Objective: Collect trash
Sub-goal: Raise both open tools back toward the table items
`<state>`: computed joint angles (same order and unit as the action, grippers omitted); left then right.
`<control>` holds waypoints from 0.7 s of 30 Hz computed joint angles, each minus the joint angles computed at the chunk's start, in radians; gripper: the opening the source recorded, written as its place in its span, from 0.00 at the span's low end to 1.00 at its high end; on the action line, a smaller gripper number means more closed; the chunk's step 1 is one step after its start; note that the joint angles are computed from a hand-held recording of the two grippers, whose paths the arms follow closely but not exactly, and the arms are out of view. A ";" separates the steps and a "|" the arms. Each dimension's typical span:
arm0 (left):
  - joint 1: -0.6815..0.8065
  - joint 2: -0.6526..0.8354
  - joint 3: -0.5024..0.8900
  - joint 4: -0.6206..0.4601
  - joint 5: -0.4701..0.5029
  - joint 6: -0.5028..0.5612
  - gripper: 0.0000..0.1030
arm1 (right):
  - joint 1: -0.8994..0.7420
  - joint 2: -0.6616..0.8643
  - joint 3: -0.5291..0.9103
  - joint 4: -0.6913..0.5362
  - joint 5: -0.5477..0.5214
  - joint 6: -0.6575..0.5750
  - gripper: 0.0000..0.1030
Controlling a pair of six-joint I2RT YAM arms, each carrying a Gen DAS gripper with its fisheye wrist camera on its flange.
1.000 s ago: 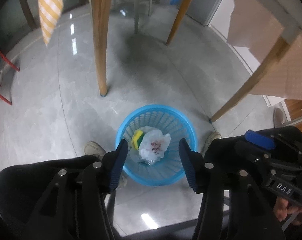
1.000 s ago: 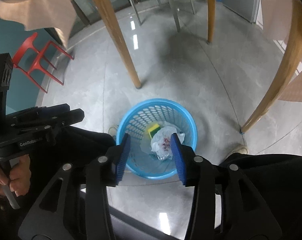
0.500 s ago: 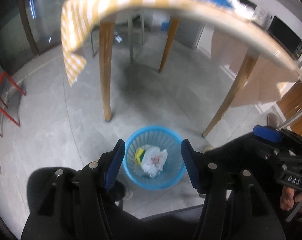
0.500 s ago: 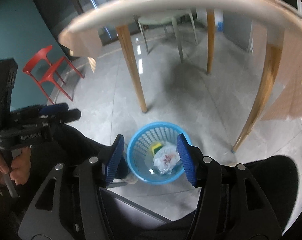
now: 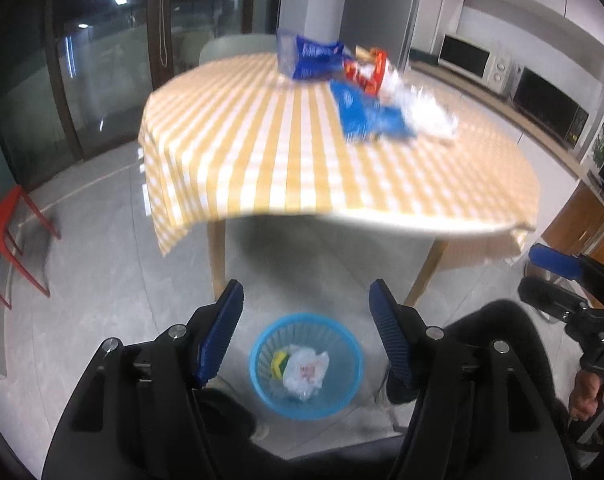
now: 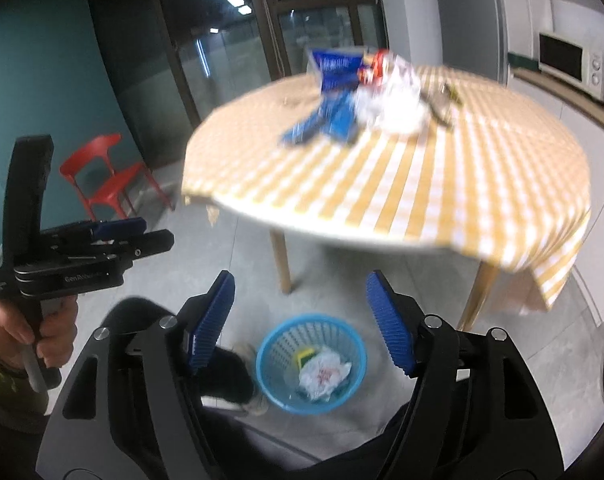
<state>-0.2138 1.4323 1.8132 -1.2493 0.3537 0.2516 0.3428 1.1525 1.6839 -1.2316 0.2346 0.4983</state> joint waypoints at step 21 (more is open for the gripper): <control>-0.162 0.276 0.497 -0.066 -0.080 -0.097 0.66 | -0.330 0.166 0.351 -0.067 -0.171 -0.177 0.75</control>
<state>-0.3759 1.7082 2.3106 -1.3153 0.2736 0.1549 0.0123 1.3187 2.0348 -1.2991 0.0632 0.3209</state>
